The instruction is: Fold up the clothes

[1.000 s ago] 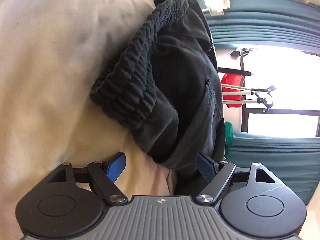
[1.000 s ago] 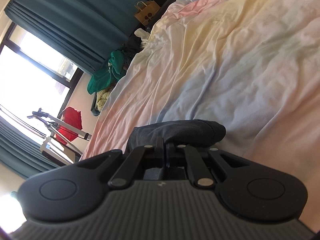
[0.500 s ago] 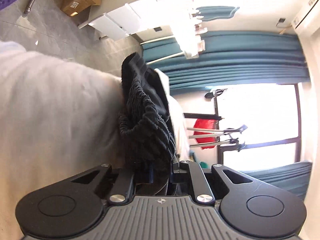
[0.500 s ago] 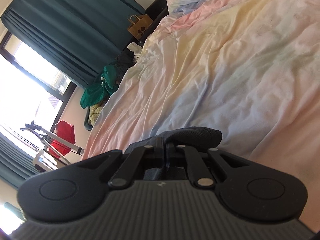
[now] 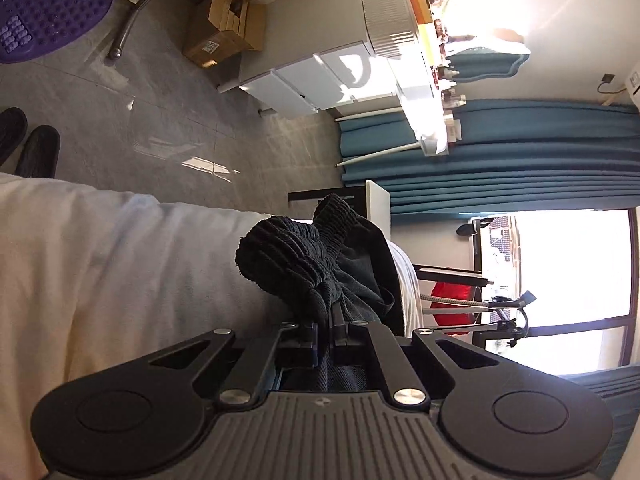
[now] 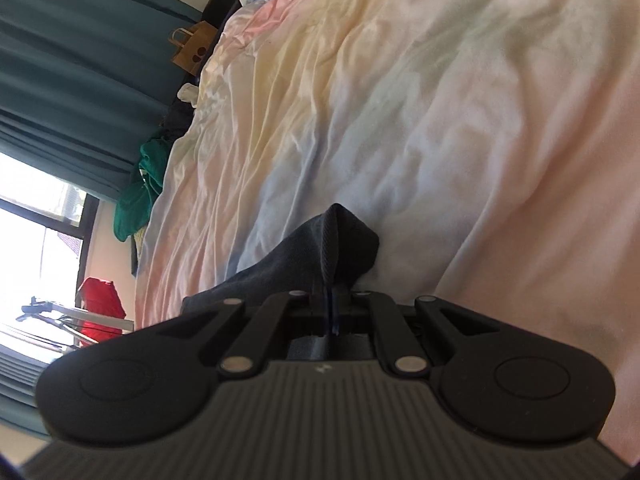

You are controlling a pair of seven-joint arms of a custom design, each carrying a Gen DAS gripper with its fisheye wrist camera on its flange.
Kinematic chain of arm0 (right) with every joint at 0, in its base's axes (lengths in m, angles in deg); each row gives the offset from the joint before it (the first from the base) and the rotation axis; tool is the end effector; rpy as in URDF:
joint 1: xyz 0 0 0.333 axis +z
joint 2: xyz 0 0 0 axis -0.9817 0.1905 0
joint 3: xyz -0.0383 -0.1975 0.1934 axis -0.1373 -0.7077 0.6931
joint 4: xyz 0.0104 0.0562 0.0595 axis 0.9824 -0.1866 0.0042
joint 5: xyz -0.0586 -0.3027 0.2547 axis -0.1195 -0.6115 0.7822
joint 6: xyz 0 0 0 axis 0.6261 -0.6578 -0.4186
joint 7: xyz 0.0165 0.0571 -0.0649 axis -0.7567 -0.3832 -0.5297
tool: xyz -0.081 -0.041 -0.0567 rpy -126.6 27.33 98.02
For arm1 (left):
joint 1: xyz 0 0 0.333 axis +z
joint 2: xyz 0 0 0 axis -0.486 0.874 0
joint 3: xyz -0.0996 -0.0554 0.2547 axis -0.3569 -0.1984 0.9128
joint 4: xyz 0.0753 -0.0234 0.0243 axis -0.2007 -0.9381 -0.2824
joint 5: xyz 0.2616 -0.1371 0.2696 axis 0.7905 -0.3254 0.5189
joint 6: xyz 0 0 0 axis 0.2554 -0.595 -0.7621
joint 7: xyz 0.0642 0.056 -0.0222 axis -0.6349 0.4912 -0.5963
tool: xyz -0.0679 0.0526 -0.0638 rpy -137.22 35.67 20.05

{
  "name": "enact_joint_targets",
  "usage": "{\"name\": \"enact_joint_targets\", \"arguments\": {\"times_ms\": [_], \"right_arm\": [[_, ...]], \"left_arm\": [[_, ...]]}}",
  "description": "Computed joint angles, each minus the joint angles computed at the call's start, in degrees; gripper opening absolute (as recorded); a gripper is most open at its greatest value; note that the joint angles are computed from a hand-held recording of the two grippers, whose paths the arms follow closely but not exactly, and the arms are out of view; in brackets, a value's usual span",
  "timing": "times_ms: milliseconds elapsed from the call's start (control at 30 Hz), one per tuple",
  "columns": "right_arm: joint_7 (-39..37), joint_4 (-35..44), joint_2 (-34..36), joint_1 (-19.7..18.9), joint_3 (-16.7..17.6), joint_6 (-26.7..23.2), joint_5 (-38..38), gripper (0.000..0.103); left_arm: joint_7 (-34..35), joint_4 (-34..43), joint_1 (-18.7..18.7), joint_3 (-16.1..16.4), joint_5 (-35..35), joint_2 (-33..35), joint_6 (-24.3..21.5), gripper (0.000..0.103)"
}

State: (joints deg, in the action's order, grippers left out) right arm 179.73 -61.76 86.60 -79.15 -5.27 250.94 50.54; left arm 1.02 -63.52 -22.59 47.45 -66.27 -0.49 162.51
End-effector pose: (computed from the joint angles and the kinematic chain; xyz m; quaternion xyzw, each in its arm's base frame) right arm 0.7756 -0.0543 0.4515 -0.1459 0.8690 -0.1086 0.4602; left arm 0.4697 0.1192 0.5577 -0.8545 -0.0231 -0.5161 0.0534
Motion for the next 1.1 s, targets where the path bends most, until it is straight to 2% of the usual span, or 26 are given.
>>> {"name": "enact_joint_targets", "arguments": {"times_ms": [33, 67, 100, 167, 200, 233, 267, 300, 333, 433, 600, 700, 733, 767, 800, 867, 933, 967, 1067, 1100], "right_arm": [[-2.26, -0.98, -0.6, -0.33, 0.61, 3.67, -0.54, 0.005], [-3.31, -2.19, -1.32, 0.38, -0.24, 8.08, -1.51, 0.005], [-2.91, -3.38, -2.1, 1.96, -2.4, 11.24, -2.38, 0.005], [0.22, -5.69, -3.45, 7.15, -9.73, 14.78, -3.83, 0.005], [2.15, -6.67, -3.94, 9.98, -13.77, 14.35, -4.14, 0.005], [4.43, -7.45, -4.39, 12.5, -17.42, 11.36, -4.37, 0.005], [6.96, -8.0, -4.87, 14.08, -19.84, 8.25, -5.58, 0.005], [8.63, -8.36, -5.41, 14.29, -20.25, 4.87, -6.07, 0.005], [9.09, -8.35, -5.89, 13.07, -18.66, 1.01, -5.29, 0.005], [7.25, -7.65, -6.25, 7.05, -11.08, -8.72, -1.84, 0.005], [8.22, -7.9, -6.83, 4.89, -7.97, -9.53, -6.25, 0.008], [10.86, -7.05, -7.26, 5.15, -8.3, -11.36, -10.72, 0.009], [11.64, -6.36, -7.21, 5.29, -8.58, -12.43, -12.33, 0.013], [12.35, -5.64, -7.14, 5.4, -8.81, -13.53, -13.87, 0.026], [12.98, -4.9, -7.06, 5.5, -9.01, -14.63, -15.37, 0.034], [15.1, -4.33, -7.25, 6.9, -10.81, -14.81, -20.46, 0.077], [17.59, -3.99, -7.53, 8.65, -13.03, -14.38, -26.48, 0.083], [18.24, -3.97, -7.79, 9.16, -13.58, -13.81, -29.06, 0.083], [17.66, -4.01, -8.78, 9.63, -13.44, -10.74, -34.45, 0.082], [17.26, -4.06, -9.12, 9.84, -13.31, -9.56, -35.85, 0.082]], "left_arm": [[0.58, -0.87, -0.75, 0.59, -0.38, -0.74, 0.38, 0.005], [1.08, -1.65, -1.09, 0.55, -0.28, -1.41, 0.69, 0.005], [1.28, -1.69, -0.5, -0.1, 0.54, -1.46, 0.36, 0.005], [2.45, -1.35, -0.14, -1.05, 2.36, -0.28, 0.09, 0.005], [2.84, -1.36, -0.2, -1.2, 2.76, -0.26, -0.43, 0.005], [3.88, -0.87, -0.88, -0.65, 2.97, 0.08, -1.65, 0.005], [4.23, -0.71, -0.92, -0.69, 3.07, -0.05, -2.56, 0.005], [4.31, -0.45, -0.42, -1.23, 3.61, -0.03, -3.52, 0.005], [4.24, -0.21, 0.37, -1.93, 4.41, -0.01, -4.23, 0.005], [3.65, 0.17, 2.21, -3.47, 6.54, -0.56, -6.58, 0.006], [1.66, 3.86, 5.44, -5.77, 12.34, 0.08, -15.2, 0.01], [3.45, 5.27, 4.86, -5.26, 14.08, 0.57, -16.62, 0.015], [4.3, 5.78, 4.72, -5.18, 14.75, 0.61, -17.39, 0.019], [5.12, 6.35, 4.65, -5.17, 15.49, 0.51, -18.85, 0.026], [5.66, 7.55, 5.11, -5.63, 17.18, 0.47, -21.9, 0.028], [5.85, 9.84, 6.28, -6.97, 21.28, 0.59, -27.15, 0.029], [7.77, 10.64, 6.23, -7.52, 24.58, 0.02, -28.71, 0.041], [8.02, 10.73, 6.4, -7.97, 26.16, -0.42, -28.87, 0.05], [7.1, 10.91, 7.82, -10.44, 32.69, -1.81, -28.7, 0.07], [6.39, 11.1, 8.64, -11.66, 35.64, -2.15, -28.41, 0.073]]}}
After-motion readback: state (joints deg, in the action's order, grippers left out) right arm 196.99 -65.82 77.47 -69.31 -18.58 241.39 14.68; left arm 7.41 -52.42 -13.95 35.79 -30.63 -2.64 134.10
